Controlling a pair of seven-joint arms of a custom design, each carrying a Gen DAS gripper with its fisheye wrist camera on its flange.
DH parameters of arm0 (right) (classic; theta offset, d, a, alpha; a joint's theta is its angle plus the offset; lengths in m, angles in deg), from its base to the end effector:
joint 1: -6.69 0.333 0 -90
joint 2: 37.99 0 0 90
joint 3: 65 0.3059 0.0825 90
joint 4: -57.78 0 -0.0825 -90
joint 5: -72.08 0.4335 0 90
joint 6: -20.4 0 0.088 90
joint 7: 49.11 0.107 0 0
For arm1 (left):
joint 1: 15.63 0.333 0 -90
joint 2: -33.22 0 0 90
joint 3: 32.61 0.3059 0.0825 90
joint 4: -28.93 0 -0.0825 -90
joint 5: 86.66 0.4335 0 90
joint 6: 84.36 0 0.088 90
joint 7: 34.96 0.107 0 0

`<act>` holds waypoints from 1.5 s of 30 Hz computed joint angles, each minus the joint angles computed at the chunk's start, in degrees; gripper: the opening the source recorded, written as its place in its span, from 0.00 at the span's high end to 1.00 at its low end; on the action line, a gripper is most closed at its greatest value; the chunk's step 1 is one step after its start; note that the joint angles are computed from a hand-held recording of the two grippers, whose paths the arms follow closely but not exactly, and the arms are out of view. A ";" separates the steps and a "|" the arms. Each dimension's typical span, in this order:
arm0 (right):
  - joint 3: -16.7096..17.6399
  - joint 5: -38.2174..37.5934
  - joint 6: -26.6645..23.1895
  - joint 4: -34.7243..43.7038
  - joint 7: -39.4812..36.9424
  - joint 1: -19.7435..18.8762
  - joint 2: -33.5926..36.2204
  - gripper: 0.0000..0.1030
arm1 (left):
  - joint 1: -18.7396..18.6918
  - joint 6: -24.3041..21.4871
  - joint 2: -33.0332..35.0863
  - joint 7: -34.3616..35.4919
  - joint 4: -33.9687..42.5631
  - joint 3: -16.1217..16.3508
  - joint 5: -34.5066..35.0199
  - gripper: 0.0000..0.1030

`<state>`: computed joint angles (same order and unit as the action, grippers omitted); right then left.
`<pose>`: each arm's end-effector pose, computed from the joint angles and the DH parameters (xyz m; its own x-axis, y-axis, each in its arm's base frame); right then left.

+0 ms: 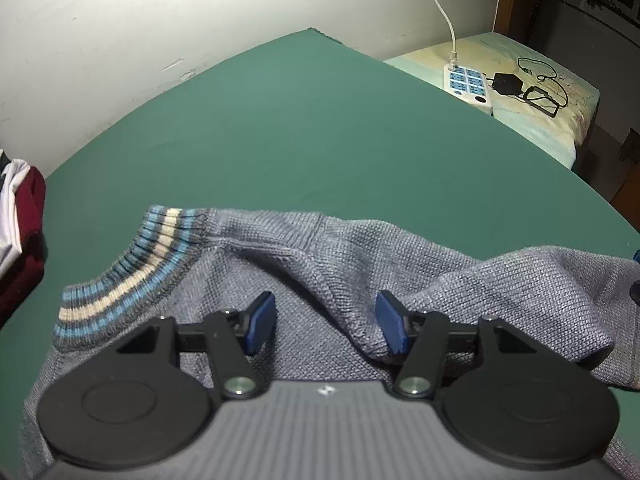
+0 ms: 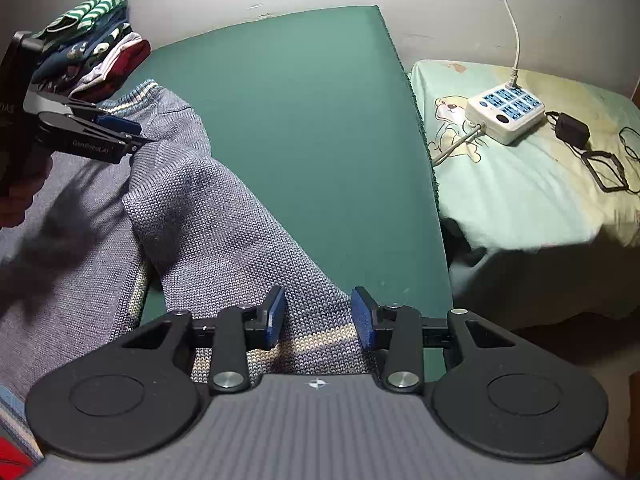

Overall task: Fold clothes
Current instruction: 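Lift the held sleeve cuff upward with the right tool, then carry the sleeve across the sweater body with the right tool and lower it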

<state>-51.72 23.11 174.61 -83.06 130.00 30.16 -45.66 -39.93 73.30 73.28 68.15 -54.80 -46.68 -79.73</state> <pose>0.4077 0.3339 0.3317 -0.1596 -0.9820 -0.1011 -0.7998 0.1887 -0.5699 0.6487 -0.4666 0.3144 -0.7599 -0.6456 -0.0765 -0.4969 0.6526 -0.5721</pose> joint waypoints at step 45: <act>-9.90 -26.57 -2.76 18.13 5.66 2.47 15.00 1.00 | -3.18 -8.24 16.60 8.76 25.66 -1.34 -5.40 0.20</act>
<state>-61.62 -3.45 171.85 -64.94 135.66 32.63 -30.66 -43.11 65.06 89.88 76.91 -29.14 -48.02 -85.13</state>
